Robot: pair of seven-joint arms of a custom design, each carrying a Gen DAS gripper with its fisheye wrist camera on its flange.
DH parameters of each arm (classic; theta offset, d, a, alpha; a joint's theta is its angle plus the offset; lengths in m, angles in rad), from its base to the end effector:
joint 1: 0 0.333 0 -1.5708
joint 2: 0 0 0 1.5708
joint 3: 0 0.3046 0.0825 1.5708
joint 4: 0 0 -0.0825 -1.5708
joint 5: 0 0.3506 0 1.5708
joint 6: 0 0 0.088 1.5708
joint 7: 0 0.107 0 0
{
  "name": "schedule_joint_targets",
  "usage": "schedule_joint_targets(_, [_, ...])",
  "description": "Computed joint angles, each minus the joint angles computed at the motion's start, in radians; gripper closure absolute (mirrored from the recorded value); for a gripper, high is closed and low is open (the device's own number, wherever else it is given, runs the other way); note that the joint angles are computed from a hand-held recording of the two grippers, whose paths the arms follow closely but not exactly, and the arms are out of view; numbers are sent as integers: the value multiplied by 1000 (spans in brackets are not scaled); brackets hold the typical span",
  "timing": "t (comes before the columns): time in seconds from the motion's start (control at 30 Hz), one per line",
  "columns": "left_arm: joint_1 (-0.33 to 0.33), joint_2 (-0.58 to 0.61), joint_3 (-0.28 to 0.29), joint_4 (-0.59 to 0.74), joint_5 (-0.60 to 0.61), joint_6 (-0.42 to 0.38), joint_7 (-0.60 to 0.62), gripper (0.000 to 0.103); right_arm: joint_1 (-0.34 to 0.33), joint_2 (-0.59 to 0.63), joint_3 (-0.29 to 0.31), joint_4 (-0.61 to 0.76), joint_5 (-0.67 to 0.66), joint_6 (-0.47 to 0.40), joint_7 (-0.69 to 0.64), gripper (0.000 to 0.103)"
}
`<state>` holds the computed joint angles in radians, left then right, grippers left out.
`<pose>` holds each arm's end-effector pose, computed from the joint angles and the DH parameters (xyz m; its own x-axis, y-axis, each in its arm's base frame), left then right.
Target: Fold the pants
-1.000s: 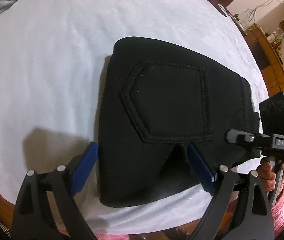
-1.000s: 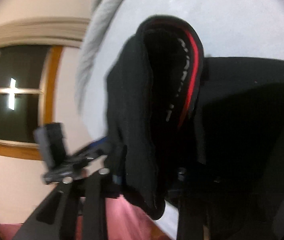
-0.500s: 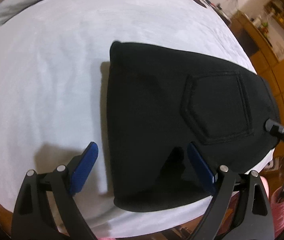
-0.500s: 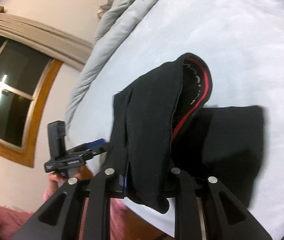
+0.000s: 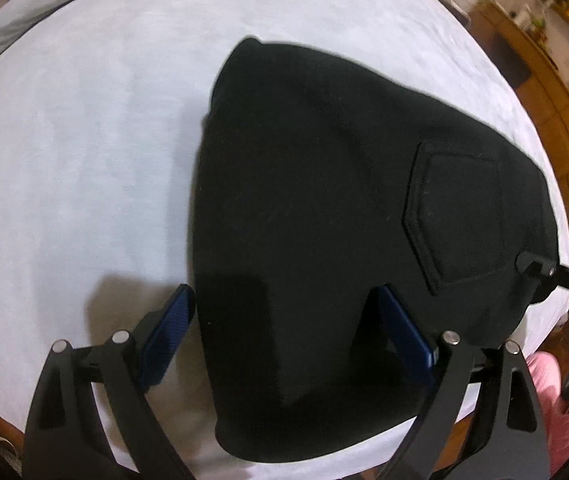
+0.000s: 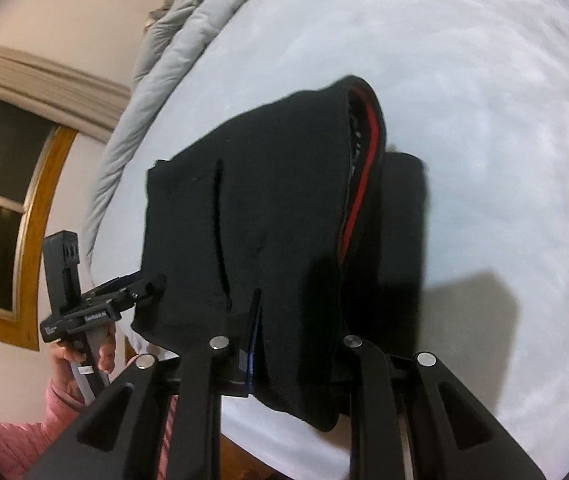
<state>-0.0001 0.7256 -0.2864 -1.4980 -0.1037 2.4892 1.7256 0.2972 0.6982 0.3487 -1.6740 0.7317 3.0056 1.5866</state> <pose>0.6884 -0.1589 0.2937 -0.2939 -0.9289 0.2254 -0.9288 0.2219 -0.2968 0.5976 0.3363 0.2828 -0.0725 -0.7689 -0.6352 -0.9129 0.3076 -0.2682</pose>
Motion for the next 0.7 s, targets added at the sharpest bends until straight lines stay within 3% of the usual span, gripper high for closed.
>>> schedule_joint_targets(0.07, [0, -4, 10, 2, 5, 7, -12, 12, -4, 21, 12, 30, -8, -20, -18, 82])
schedule_joint_targets(0.17, [-23, 22, 32, 42, 45, -26, -28, 11, 49, 32, -61, 54, -58, -87, 46, 79])
schedule_joint_targets(0.23, [-28, 40, 30, 63, 50, -31, -33, 10, 20, 1, -33, -5, -32, -59, 26, 69])
schedule_joint_targets(0.33, [-8, 49, 12, 85, 32, -54, -19, 12, 40, -62, -70, -68, -44, -43, 60, 56])
schedule_joint_targets(0.5, [7, -27, 21, -34, 54, 56, 22, 11, 59, -128, -135, -93, -104, -17, 112, 39])
schedule_joint_targets(0.53, [0, -25, 24, -30, 64, 55, 22, 11, 62, -115, -154, -59, -124, -33, 131, 39])
schedule_joint_targets(0.67, [-25, -6, 32, 3, 87, 30, 6, 12, -4, 12, -117, 130, -118, -139, 138, 39])
schedule_joint_targets(0.7, [-34, -6, 37, 3, 96, 35, -2, 11, -16, 54, -108, 182, -111, -168, 141, 45])
